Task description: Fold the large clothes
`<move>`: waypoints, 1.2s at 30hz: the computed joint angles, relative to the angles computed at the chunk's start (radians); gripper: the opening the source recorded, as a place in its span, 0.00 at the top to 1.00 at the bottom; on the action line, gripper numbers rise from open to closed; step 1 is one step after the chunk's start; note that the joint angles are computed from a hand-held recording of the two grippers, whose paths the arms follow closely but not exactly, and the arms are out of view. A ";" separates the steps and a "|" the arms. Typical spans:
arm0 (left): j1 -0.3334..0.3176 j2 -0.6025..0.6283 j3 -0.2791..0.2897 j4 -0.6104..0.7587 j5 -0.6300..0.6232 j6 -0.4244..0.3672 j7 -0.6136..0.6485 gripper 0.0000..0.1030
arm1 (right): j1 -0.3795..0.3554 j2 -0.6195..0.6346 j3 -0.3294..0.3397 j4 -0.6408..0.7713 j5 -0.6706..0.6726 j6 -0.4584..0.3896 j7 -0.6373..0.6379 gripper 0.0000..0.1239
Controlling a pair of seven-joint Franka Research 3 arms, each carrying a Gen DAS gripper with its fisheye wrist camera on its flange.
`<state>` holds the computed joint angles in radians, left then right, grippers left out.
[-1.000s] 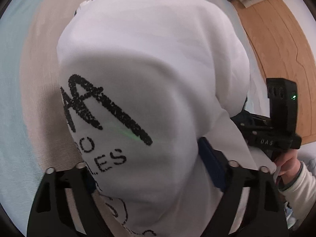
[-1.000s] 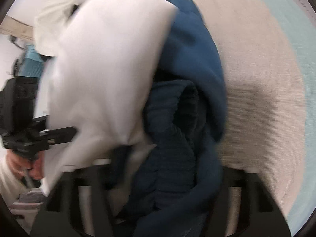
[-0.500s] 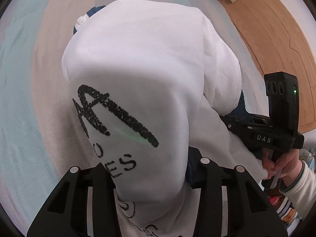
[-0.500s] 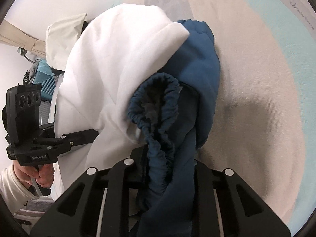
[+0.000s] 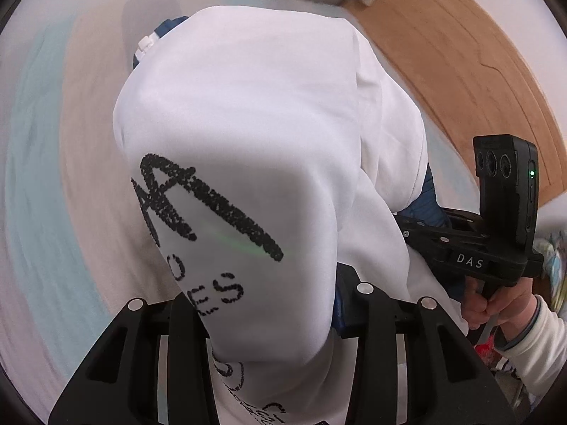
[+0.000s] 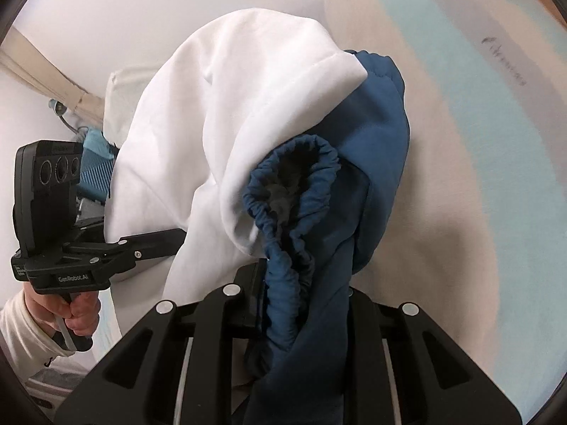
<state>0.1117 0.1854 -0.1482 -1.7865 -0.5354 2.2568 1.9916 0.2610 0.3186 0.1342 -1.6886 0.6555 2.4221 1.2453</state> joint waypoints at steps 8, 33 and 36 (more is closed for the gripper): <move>-0.060 -0.081 -0.019 0.043 -0.009 -0.059 0.032 0.62 | -0.004 -0.281 -0.056 -0.224 -0.076 0.069 0.067 0.86; -0.418 0.328 -0.193 0.538 0.194 -0.074 -0.152 0.62 | -0.279 -0.711 -0.290 -0.626 -0.225 0.012 0.006 0.86; -0.472 0.426 -0.193 0.646 0.283 -0.091 -0.197 0.62 | -0.303 -0.661 -0.320 -0.635 -0.182 0.030 -0.049 0.86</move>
